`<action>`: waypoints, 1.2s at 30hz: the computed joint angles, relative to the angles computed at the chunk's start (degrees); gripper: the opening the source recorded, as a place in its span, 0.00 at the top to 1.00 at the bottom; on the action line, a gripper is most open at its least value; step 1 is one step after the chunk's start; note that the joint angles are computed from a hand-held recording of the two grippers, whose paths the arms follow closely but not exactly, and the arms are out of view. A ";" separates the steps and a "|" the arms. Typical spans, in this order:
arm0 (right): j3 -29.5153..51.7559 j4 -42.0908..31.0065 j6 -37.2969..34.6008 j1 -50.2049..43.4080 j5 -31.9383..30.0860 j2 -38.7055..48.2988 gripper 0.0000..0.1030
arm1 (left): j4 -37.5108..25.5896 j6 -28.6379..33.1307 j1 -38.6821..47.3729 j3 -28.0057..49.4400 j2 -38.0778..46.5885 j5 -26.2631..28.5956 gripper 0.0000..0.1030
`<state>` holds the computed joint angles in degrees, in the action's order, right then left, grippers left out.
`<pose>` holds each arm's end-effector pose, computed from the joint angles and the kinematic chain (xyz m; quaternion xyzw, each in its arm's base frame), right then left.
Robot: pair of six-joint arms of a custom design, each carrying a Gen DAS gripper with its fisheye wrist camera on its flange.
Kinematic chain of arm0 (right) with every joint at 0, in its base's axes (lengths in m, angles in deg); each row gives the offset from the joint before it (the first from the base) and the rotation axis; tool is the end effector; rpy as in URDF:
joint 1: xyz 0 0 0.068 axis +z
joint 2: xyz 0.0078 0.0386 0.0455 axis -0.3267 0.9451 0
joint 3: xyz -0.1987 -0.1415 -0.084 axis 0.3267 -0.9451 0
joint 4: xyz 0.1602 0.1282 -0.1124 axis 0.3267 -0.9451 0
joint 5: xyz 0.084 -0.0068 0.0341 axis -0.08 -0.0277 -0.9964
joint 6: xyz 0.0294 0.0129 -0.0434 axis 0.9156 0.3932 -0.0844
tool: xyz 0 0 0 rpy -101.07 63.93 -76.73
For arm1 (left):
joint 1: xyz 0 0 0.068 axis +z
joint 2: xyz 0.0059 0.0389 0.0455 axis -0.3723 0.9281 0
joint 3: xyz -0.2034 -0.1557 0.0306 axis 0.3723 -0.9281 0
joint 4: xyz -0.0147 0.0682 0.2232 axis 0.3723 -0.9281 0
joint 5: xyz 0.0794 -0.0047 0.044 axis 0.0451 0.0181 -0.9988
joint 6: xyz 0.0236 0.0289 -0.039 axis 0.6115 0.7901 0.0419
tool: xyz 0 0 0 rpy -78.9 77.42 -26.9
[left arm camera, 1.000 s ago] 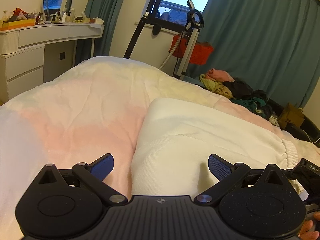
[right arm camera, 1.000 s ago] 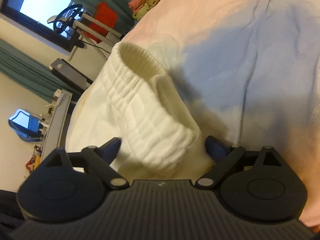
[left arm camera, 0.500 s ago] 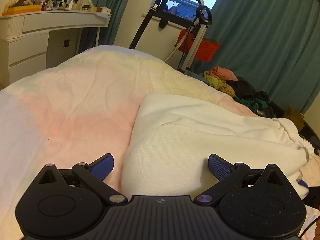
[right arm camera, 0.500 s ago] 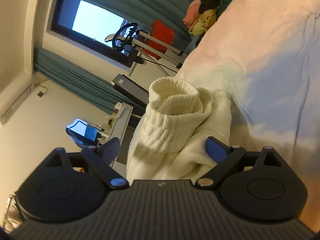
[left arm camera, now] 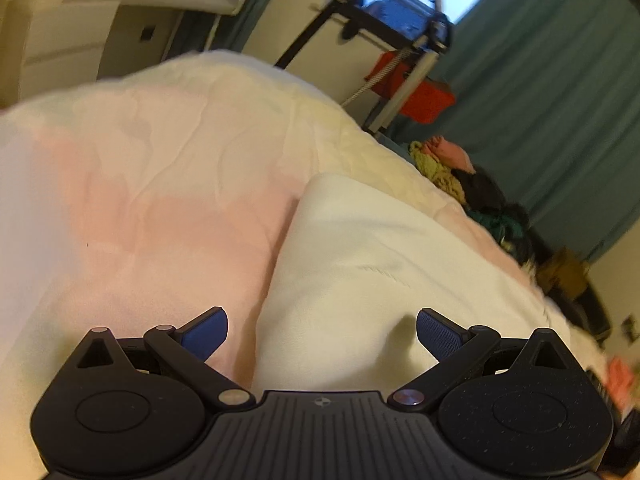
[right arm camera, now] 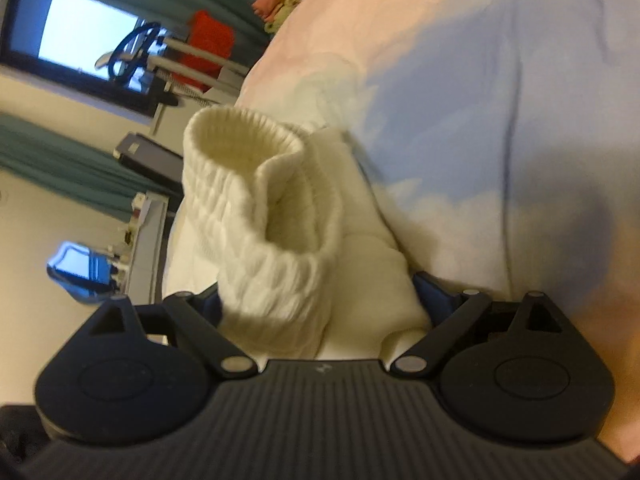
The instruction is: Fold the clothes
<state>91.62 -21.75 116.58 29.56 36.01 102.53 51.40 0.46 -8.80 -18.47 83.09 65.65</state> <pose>0.1727 0.1677 0.1497 0.4220 0.7619 0.3128 0.3789 0.3034 0.0492 0.2300 -0.0733 0.8916 -0.2744 0.3526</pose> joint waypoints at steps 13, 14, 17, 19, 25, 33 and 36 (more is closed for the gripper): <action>4.16 -5.53 -3.61 2.08 2.05 3.30 0.25 | -5.26 -4.42 2.97 9.36 14.88 14.31 0.11; 4.81 -7.51 -3.24 2.83 3.26 2.67 0.29 | -4.84 -5.06 2.92 9.41 15.41 14.84 0.17; 5.87 -11.20 -2.44 6.20 8.37 0.19 0.46 | -4.15 -6.10 2.92 9.59 16.20 14.84 0.27; 6.39 -12.85 -1.34 8.78 12.07 -1.41 0.54 | -3.00 -6.35 3.56 9.16 16.00 15.98 0.36; 12.22 -23.80 3.21 16.95 22.94 -4.52 0.60 | 1.33 -3.42 5.40 7.89 14.40 22.39 0.61; 17.17 -36.51 4.51 18.81 30.62 -13.02 0.60 | 0.39 -4.25 -0.11 10.77 9.98 24.85 0.66; 14.33 -37.31 0.71 15.08 29.80 -21.75 0.61 | 2.87 -10.52 -6.98 14.08 9.97 21.63 0.66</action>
<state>105.95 -59.05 117.29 44.64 65.80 80.79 54.27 -10.06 -15.78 -4.38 93.06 87.28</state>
